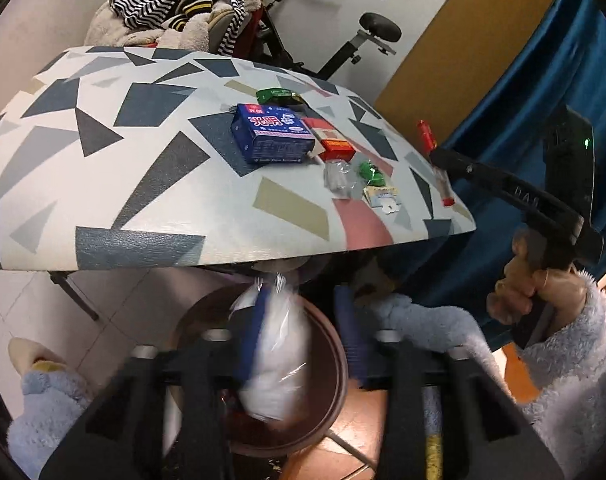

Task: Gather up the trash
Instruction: 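Carry the lighter and bag over the brown bin and open both tools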

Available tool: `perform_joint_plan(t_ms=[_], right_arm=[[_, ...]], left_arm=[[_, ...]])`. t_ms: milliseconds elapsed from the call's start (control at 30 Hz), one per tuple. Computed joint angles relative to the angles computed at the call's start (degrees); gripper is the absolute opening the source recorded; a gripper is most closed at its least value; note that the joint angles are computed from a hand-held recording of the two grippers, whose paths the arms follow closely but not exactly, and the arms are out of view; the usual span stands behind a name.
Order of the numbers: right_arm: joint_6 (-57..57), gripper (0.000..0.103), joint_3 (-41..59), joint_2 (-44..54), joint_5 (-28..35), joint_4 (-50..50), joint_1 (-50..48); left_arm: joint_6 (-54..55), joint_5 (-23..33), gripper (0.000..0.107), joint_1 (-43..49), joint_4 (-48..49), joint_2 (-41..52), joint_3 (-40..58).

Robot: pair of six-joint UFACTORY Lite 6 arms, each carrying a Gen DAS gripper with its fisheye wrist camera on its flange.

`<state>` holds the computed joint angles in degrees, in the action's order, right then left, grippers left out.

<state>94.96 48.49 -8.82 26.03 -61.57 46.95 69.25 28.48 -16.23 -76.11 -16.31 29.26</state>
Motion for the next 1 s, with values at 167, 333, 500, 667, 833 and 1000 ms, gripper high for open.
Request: perform_joint_plan(t_ms=[167, 333, 500, 667, 833, 1000], right_arm=[[0.27, 0.027, -0.62, 0.42, -0.08, 1.25, 1.11], [0.99, 0.027, -1.2, 2.01, -0.47, 2.93, 3.9], [1.61, 0.027, -1.27, 5.26, -2.18, 5.9, 6.61], [3.46, 0.027, -0.74, 10.84, -5.59, 8.75, 9.13], [-0.32, 0.027, 2.11, 18.5, -9.54, 14.86, 11.31], [-1.52, 0.027, 2.82, 20.15, -10.39, 15.15, 11.54]], left_arm=[[-3.12, -3.61, 0.075, -1.17, 1.06, -2.72, -0.76], [-16.03, -9.92, 0.093, -2.67, 13.11, -6.18, 0.12], [-24.2, -11.7, 0.096, -0.72, 21.2, -7.09, 0.85], [-28.69, -11.88, 0.097, 1.5, 25.56, -7.13, 1.18], [-28.84, -11.8, 0.097, 3.09, 24.98, -7.39, 0.58], [-30.29, -12.24, 0.097, 3.35, 26.51, -7.72, -0.27]])
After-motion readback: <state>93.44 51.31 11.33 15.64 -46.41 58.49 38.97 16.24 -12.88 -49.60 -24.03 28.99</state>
